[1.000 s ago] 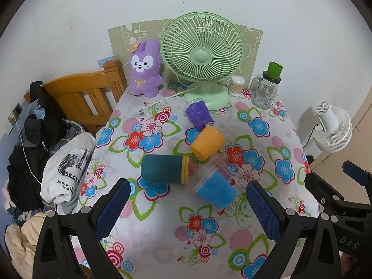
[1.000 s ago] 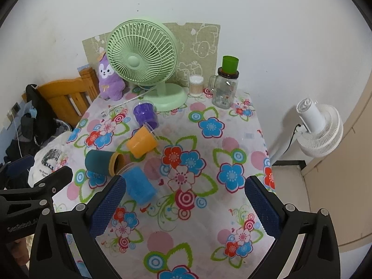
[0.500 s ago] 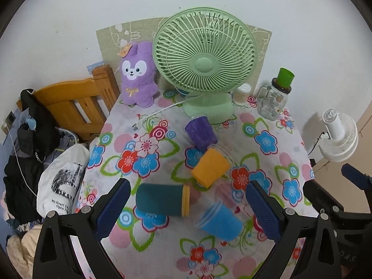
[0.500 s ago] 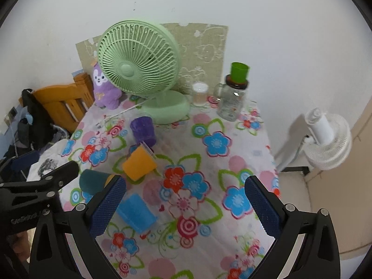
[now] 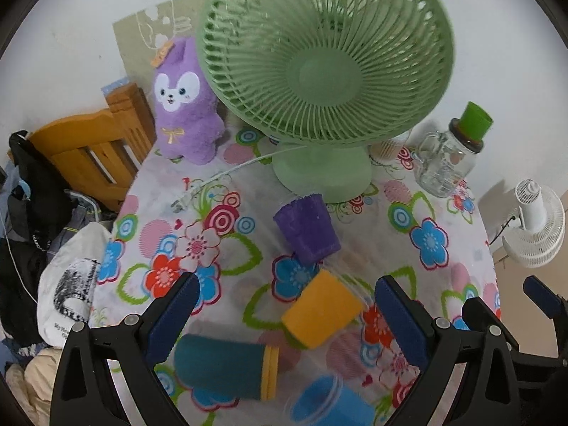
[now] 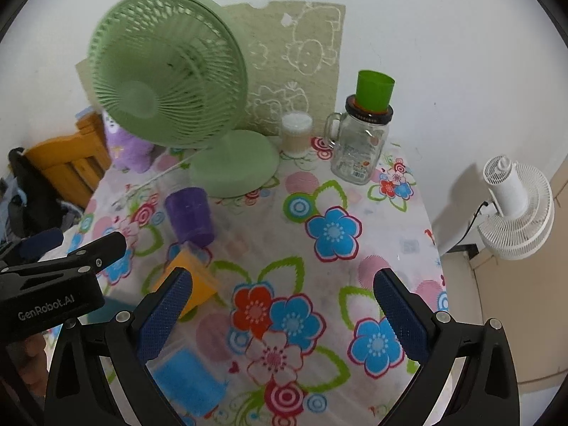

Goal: Flip cup upside down
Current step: 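Move the left gripper forward around the upright purple cup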

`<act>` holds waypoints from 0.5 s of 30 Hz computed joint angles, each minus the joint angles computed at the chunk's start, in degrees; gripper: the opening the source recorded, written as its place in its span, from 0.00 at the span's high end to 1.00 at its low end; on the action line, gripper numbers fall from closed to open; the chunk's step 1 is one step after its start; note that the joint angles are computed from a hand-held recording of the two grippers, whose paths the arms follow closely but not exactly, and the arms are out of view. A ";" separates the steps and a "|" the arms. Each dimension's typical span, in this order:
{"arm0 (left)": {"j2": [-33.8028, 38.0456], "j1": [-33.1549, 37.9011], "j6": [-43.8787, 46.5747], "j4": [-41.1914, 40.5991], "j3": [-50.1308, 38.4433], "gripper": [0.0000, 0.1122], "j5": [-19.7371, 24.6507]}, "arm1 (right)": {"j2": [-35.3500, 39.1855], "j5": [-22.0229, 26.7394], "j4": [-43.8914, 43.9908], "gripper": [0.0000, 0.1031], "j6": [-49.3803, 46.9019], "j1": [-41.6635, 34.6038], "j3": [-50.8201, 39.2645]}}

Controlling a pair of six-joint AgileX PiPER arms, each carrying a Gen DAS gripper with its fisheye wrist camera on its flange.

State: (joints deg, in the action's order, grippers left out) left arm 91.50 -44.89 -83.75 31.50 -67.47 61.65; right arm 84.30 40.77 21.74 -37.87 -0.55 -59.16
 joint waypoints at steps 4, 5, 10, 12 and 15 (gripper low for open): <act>2.80 3.83 1.99 -0.88 -0.03 0.11 -4.11 | 4.21 -2.54 -1.91 0.00 3.40 1.70 -2.30; 3.57 4.81 2.64 -1.32 -0.19 0.11 -4.98 | 5.06 -3.03 -1.68 0.00 3.43 1.84 -2.67; 7.52 8.89 5.57 -3.07 -1.46 0.11 -8.54 | 9.20 -6.07 -2.68 0.00 5.83 3.64 -4.07; 9.32 10.12 6.75 -3.59 -2.18 0.11 -9.69 | 11.10 -7.66 -3.39 0.00 6.70 4.24 -4.48; 11.95 11.67 8.21 -4.38 -3.33 0.12 -11.26 | 13.99 -8.95 -3.93 0.00 7.54 4.68 -5.69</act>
State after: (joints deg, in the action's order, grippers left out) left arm 103.45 -33.21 -75.54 27.12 -70.80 50.39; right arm 98.29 31.82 17.81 -30.33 4.14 -64.85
